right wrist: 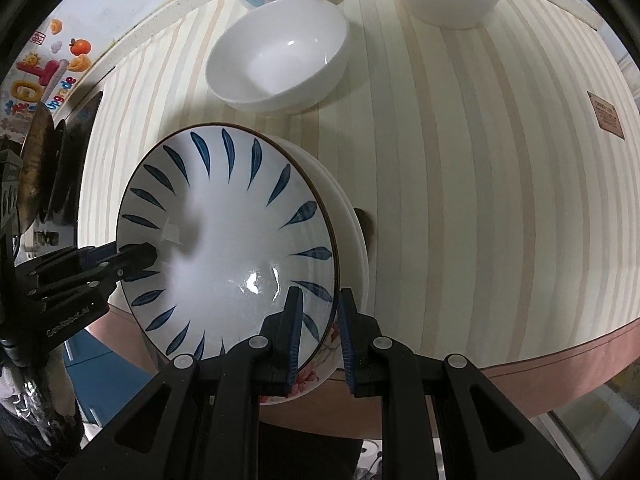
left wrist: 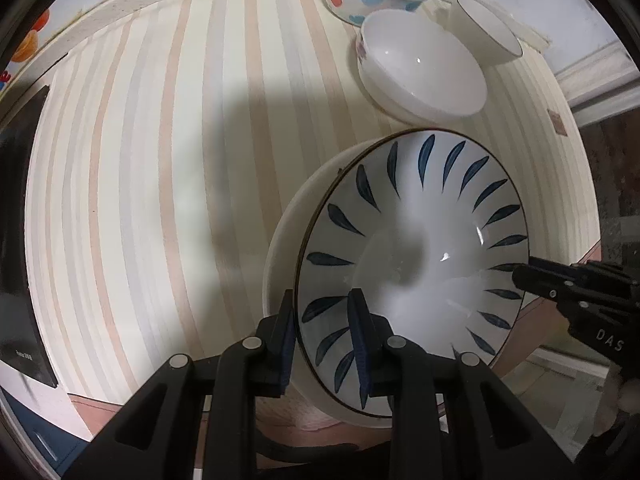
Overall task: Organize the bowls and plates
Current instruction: 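Lower the blue-striped plate onto the plate stack and open both grippers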
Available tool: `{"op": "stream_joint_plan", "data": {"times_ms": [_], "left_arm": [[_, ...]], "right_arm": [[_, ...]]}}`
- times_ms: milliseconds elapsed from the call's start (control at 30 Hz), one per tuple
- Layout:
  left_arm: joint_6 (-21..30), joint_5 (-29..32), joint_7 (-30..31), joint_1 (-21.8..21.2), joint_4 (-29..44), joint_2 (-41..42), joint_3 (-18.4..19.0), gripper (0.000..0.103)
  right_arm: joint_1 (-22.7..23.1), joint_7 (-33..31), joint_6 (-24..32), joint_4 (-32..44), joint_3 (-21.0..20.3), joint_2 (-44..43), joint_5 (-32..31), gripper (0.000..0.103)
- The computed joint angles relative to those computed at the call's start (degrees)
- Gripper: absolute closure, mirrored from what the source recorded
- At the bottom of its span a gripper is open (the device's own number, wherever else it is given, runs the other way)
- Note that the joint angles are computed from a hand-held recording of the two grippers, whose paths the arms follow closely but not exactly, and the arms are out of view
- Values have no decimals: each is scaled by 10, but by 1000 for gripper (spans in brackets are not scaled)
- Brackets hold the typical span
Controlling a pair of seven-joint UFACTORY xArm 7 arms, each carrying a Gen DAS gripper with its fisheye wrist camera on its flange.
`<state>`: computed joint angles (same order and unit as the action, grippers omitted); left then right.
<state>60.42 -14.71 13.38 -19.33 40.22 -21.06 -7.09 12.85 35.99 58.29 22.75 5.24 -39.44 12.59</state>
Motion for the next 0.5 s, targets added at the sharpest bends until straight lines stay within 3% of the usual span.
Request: {"op": "stream_joint_plan", "data": {"times_ms": [500], "left_arm": [[-24,8,-23,-19,-28,-9,-12,80]], "right_arm": [[3,1,-19,10,4,35,-3,84]]}}
